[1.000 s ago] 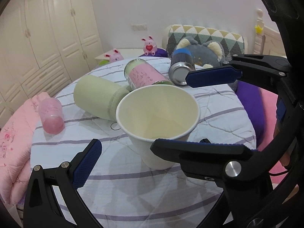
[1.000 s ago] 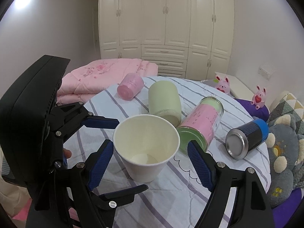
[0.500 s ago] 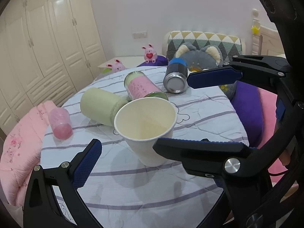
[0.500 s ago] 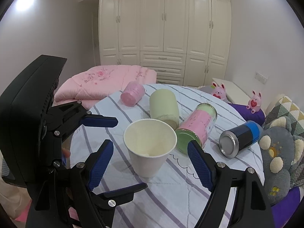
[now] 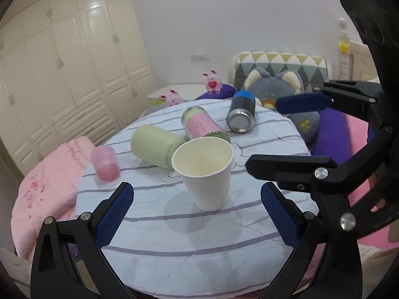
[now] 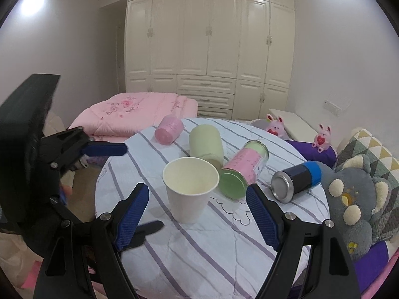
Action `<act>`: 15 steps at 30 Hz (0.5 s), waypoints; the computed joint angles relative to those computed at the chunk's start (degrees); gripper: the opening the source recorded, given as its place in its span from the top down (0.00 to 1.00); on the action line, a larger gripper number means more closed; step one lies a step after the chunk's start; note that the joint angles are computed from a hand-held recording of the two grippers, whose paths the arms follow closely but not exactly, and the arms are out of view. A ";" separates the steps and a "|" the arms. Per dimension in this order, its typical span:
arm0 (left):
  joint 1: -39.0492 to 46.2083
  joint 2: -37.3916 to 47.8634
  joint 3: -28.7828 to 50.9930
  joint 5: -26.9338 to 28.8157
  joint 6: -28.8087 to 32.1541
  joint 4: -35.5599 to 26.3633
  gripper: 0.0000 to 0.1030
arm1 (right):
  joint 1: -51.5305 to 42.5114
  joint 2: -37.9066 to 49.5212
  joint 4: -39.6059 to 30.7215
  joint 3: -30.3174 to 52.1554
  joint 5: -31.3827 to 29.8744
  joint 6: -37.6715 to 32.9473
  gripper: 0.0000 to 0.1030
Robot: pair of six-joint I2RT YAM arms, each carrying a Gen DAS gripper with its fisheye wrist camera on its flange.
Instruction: Flip cup upright
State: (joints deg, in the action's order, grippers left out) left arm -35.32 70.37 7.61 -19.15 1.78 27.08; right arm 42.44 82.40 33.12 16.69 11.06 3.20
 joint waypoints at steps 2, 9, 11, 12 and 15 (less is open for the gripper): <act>-1.08 -1.66 -0.39 -2.21 -0.69 -0.63 0.00 | 0.19 -1.02 -0.32 -0.64 0.68 0.58 0.21; -4.34 -7.94 -0.90 -8.69 -3.43 -4.08 0.00 | 0.60 -5.58 -3.45 -1.66 3.23 3.15 0.21; -4.79 -9.62 -0.96 -10.13 -4.08 -5.01 0.00 | 1.44 -6.98 -4.28 -1.81 5.45 3.86 0.21; -5.05 -10.48 -0.96 -10.39 -4.55 -5.77 0.00 | 1.82 -7.99 -5.20 -1.82 6.76 4.47 0.21; -4.51 -13.22 -0.93 -11.06 -6.23 -7.81 0.00 | 2.31 -10.27 -8.36 -1.31 9.75 6.61 0.21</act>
